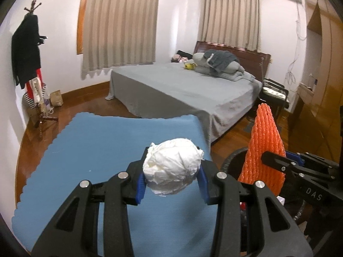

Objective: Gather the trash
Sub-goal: 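Carry the tissue wad and orange sleeve over the bin with both tools, then open both tools over the bin to drop the tissue and sleeve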

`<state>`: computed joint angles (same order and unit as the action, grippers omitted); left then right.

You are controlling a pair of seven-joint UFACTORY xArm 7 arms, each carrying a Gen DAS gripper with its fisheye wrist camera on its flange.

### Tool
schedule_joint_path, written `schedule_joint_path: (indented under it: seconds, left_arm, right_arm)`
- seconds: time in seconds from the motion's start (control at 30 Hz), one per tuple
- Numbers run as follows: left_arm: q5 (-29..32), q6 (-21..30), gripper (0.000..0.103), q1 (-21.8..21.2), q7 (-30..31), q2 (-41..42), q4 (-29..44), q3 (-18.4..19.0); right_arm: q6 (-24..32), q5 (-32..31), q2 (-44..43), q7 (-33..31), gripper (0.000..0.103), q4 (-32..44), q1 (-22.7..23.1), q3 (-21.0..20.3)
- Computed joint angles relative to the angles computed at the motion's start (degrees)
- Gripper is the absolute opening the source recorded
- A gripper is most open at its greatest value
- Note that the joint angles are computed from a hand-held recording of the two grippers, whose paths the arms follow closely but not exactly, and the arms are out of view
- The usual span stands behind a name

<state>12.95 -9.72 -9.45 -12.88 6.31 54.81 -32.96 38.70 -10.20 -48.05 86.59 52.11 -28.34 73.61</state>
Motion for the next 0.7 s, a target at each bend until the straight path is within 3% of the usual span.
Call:
schedule_joint_path:
  seconds: [0.1, 0.27, 0.4, 0.7]
  left_arm:
    - [-0.24, -0.42, 0.038, -4.4, 0.64, 0.55, 0.35, 2.81]
    - [1.04, -1.25, 0.038, -6.74, 0.5, 1.75, 0.9, 2.81]
    - [3.02, -1.55, 0.039, -6.39, -0.13, 3.38, 1.74, 0.41]
    - [2.09, -1.24, 0.039, -15.19, 2.78, 7.69, 5.48, 3.89]
  right_arm:
    - [2.58, 0.42, -1.3, 0.98, 0.024, -1.91, 3.34, -1.86]
    - [7.2, -0.47, -2.01, 3.9, 0.024, -5.05, 9.14, -4.73]
    - [10.71, -1.81, -1.73, 6.87, 0.024, -7.3, 13.62, -6.77]
    - [18.75, -3.4, -1.61, 14.42, 0.024, -13.45, 25.41, -11.74]
